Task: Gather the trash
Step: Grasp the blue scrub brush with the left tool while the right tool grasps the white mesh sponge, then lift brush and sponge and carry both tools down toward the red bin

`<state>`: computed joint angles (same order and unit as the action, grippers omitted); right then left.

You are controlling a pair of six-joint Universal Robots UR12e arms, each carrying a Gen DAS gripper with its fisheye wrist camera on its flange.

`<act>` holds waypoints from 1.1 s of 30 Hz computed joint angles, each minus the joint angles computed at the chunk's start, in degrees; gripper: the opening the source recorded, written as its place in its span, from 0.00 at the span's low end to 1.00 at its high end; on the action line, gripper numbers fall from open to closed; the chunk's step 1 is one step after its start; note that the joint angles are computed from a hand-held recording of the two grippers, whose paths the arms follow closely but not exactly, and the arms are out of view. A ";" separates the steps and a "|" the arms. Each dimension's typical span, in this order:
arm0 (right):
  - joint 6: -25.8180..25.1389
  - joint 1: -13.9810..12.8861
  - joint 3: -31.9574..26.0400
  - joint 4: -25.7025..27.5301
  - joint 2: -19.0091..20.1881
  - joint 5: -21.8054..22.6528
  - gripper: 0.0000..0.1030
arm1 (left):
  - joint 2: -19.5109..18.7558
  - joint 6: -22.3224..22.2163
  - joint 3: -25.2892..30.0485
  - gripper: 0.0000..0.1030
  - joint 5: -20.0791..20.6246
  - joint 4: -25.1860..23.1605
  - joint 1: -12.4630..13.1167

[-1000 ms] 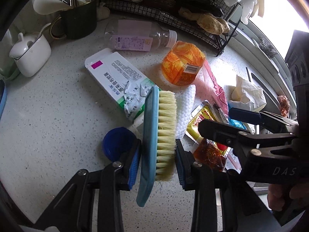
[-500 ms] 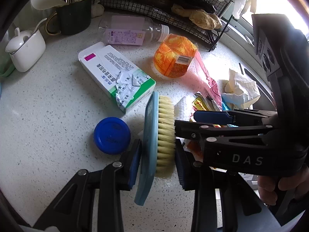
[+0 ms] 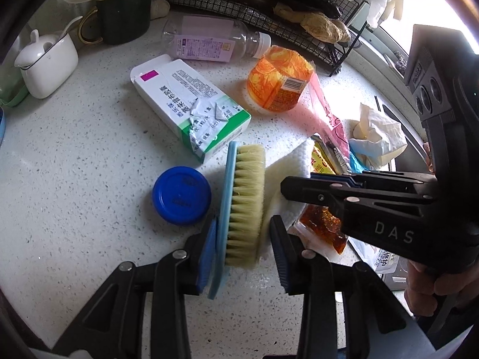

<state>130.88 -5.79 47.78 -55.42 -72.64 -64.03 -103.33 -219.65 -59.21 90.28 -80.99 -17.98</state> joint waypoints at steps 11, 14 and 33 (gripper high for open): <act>-0.41 -2.19 4.25 -7.87 -3.50 -0.36 0.07 | -0.50 3.37 1.44 0.24 2.39 -1.71 -0.93; -1.54 -2.83 4.44 -8.23 -3.80 -0.10 0.07 | -0.16 3.08 0.65 0.24 0.94 -1.04 -0.49; 0.97 -5.98 4.82 -10.23 -6.98 5.42 0.07 | -0.95 10.45 5.85 0.08 8.82 -0.73 -3.69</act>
